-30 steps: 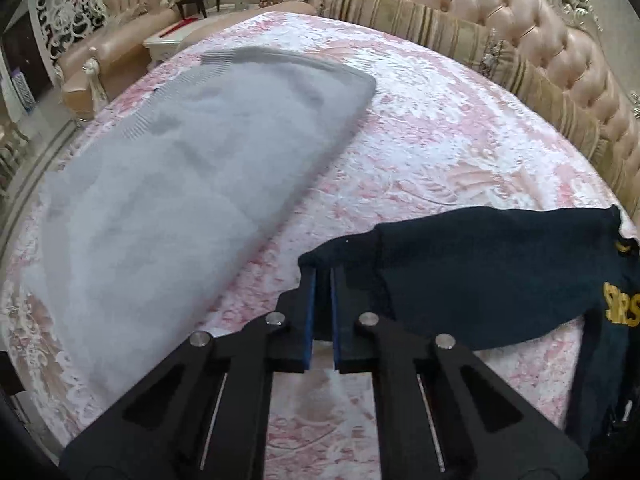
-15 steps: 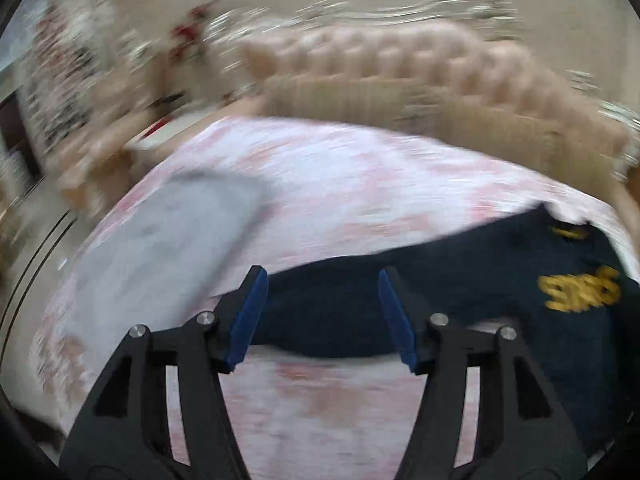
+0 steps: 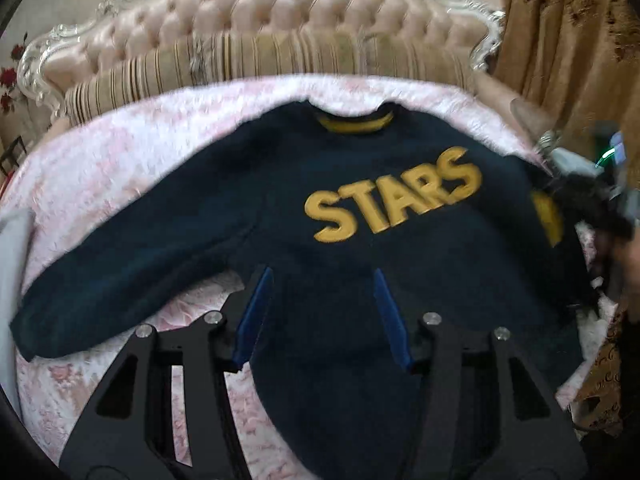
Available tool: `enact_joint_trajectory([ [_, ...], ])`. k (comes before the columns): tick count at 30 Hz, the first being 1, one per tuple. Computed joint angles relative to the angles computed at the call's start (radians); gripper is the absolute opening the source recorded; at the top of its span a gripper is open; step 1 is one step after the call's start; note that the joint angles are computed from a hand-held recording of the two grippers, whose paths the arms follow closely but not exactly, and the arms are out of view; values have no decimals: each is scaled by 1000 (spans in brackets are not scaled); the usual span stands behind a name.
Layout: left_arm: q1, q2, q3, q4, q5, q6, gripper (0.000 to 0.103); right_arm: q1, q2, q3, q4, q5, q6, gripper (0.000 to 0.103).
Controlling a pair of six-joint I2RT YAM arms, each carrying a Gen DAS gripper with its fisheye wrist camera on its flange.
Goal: Fold clothes
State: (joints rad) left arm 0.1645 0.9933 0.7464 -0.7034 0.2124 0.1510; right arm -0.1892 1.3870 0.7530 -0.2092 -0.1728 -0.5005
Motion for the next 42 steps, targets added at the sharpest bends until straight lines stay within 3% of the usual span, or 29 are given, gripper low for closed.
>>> enact_joint_trajectory([
  [5,74,62,-28,12,45,16,49,56,5,48,125,137,-105,13],
  [7,134,53,-19,-12,89,50,49,107,44,39,230,241,-184,24],
  [9,197,49,-6,-36,133,85,49,128,85,50,234,300,-230,32],
  [15,402,121,116,-39,269,160,49,-9,32,129,-34,105,-196,55],
  [17,362,180,168,16,274,152,50,-40,27,202,-135,21,-170,59],
  [19,293,275,224,60,255,165,54,-43,45,300,-221,-69,-111,78],
  [21,224,392,291,102,200,185,54,21,150,446,-304,-112,-67,84],
  [26,170,618,469,73,168,246,54,188,521,812,-475,-56,-51,84],
  [29,150,703,557,42,173,254,57,215,712,1027,-609,-91,-41,84],
  [33,116,803,667,-17,187,284,65,240,795,1084,-627,-79,-45,84],
  [36,93,854,705,-43,162,294,64,250,819,1089,-618,-92,-55,84],
  [39,79,855,694,-42,133,305,32,273,805,1042,-517,-5,-53,82],
  [41,73,835,675,-33,129,308,23,279,833,1070,-539,-2,-62,71],
  [42,70,824,666,-29,127,310,14,283,838,1067,-531,7,-70,53],
])
